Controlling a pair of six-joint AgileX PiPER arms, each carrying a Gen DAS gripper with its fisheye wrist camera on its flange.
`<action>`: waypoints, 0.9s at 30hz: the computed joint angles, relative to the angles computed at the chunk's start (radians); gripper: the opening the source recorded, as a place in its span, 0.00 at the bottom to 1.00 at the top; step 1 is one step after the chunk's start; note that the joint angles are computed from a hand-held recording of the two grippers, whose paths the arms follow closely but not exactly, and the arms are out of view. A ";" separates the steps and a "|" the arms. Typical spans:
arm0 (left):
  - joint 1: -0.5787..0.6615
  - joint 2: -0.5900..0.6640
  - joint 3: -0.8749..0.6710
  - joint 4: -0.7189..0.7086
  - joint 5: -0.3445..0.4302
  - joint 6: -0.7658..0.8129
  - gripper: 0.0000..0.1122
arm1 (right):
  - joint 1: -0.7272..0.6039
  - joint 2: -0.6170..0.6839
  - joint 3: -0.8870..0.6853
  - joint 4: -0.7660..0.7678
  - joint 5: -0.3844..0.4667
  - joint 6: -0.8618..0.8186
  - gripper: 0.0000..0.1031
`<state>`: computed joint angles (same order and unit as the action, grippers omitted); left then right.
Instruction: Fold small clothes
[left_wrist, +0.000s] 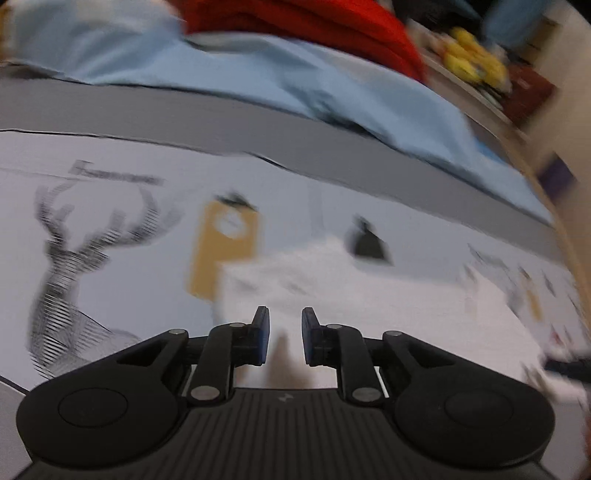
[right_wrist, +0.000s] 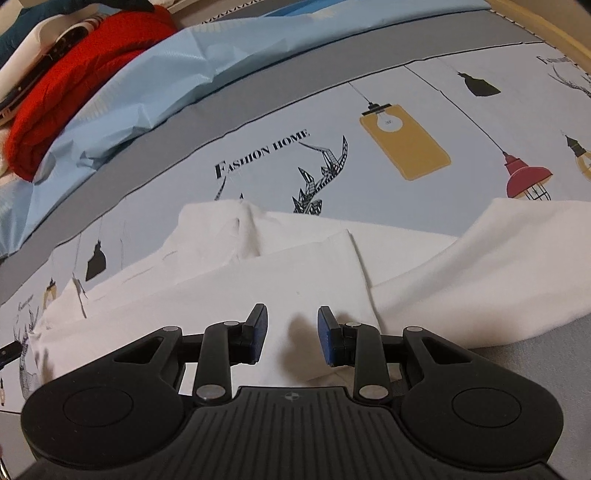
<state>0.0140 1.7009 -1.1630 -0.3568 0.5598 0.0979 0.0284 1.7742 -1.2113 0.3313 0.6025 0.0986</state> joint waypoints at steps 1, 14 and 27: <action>-0.008 -0.004 0.001 -0.020 0.034 0.054 0.17 | 0.002 0.002 -0.001 -0.008 0.003 0.006 0.31; -0.103 -0.048 0.099 0.257 0.140 -0.008 0.17 | 0.020 -0.049 0.014 -0.039 0.017 0.023 0.31; -0.430 -0.309 0.048 0.710 0.326 -0.683 0.37 | -0.050 -0.196 0.083 0.043 0.008 -0.096 0.31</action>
